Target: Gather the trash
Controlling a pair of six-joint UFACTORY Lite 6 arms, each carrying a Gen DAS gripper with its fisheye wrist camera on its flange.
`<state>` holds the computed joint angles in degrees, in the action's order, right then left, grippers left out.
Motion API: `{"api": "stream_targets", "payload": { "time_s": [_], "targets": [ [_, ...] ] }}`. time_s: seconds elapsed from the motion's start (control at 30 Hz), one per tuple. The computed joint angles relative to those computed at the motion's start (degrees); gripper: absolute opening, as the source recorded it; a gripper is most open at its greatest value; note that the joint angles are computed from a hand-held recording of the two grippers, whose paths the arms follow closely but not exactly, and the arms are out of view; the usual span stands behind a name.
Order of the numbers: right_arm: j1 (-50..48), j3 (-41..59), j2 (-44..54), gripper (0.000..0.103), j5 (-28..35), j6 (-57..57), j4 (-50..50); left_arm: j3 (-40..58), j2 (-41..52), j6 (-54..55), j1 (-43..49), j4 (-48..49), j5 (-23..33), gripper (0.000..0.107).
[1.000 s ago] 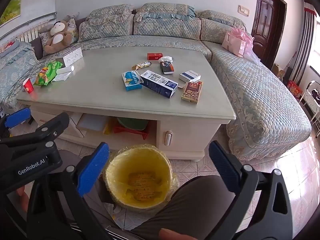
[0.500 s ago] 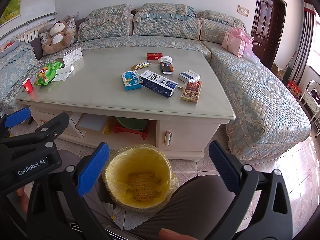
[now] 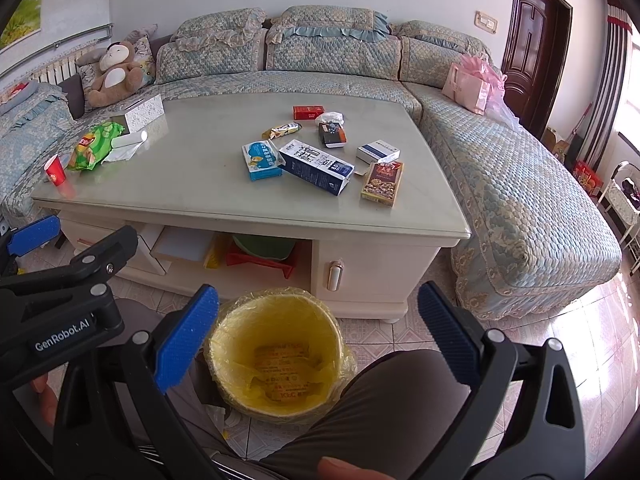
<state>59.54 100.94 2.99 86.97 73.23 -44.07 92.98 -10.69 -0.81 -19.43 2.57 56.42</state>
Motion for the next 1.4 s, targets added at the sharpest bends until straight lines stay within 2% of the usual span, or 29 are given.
{"api": "stream_targets", "payload": {
  "time_s": [0.97,1.13,1.4],
  "targets": [
    [-0.82,-0.06,-1.23,0.097,0.36,-1.58,-0.40,-1.31,-1.12,-2.19,-1.81,1.91,-0.26,0.097],
    [-0.24,3.89,1.22,0.097,1.97,-2.54,-0.71,0.04,-0.45,-2.84,-2.58,2.58,0.43,0.097],
    [-0.75,4.46,2.42,0.097,1.49,-2.77,-0.64,1.79,1.04,-2.87,-2.74,2.46,1.01,0.097]
  ]
}}
